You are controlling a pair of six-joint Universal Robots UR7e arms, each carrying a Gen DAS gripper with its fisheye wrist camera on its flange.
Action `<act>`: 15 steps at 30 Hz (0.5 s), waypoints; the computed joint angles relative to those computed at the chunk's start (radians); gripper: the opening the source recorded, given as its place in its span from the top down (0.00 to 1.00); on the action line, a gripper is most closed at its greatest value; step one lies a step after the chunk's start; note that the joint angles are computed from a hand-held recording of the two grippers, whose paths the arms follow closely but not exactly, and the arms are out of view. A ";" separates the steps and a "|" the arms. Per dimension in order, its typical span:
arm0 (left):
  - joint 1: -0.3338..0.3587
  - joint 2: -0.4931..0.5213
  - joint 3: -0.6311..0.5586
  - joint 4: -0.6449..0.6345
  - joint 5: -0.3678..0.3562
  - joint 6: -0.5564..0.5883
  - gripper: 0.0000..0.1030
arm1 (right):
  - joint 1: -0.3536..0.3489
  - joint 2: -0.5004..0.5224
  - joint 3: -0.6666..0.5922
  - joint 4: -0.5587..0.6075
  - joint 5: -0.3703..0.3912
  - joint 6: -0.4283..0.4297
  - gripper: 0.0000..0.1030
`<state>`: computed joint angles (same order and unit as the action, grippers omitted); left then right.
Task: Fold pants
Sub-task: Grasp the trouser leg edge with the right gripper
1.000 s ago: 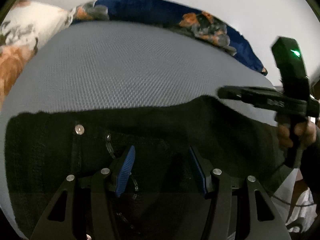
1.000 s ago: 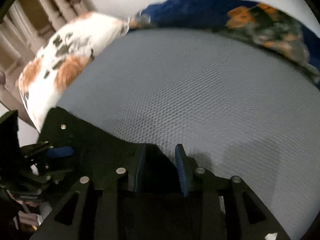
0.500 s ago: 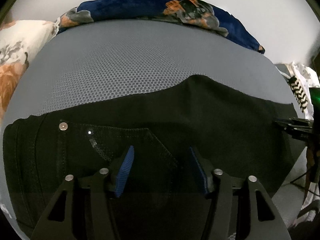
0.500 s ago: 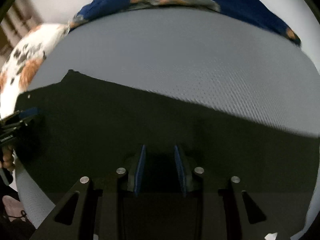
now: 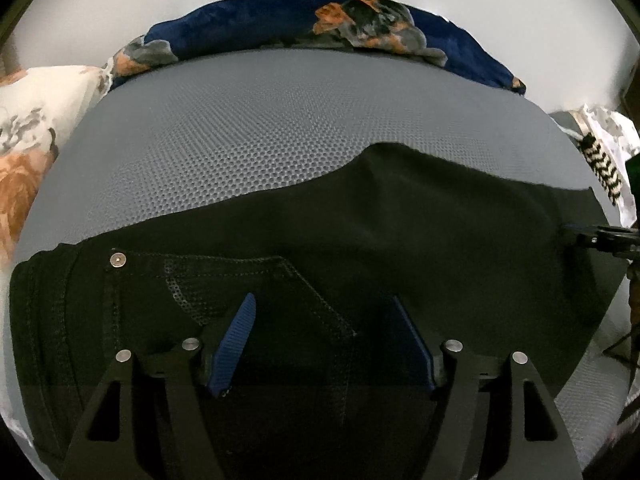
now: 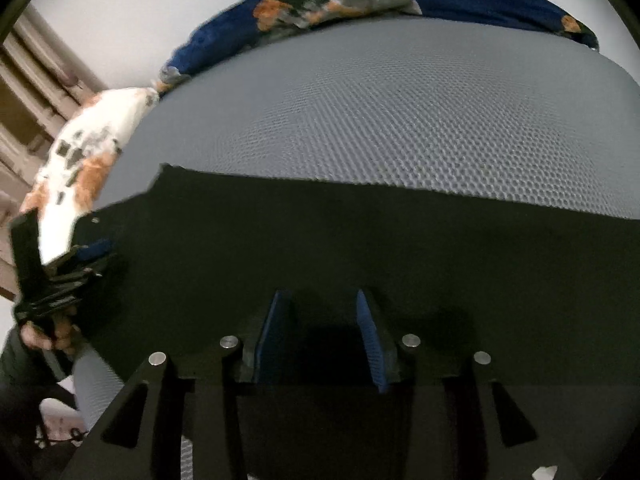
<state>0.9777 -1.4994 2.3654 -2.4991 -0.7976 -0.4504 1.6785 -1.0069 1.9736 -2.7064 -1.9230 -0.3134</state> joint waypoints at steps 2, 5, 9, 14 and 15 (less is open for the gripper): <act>-0.009 -0.006 0.005 -0.007 0.003 -0.014 0.32 | -0.022 -0.042 0.006 0.019 0.071 0.009 0.64; -0.024 -0.006 0.008 -0.015 0.004 -0.043 0.32 | -0.046 -0.095 0.008 0.026 0.097 0.018 0.63; -0.063 0.022 0.017 -0.069 -0.014 -0.049 0.32 | -0.098 -0.187 0.024 0.029 0.095 0.031 0.63; -0.091 0.071 0.020 -0.157 -0.072 -0.072 0.32 | -0.161 -0.270 0.023 0.058 0.078 0.050 0.63; -0.093 0.082 0.016 -0.167 -0.082 -0.073 0.32 | -0.176 -0.291 0.023 0.066 0.074 0.048 0.63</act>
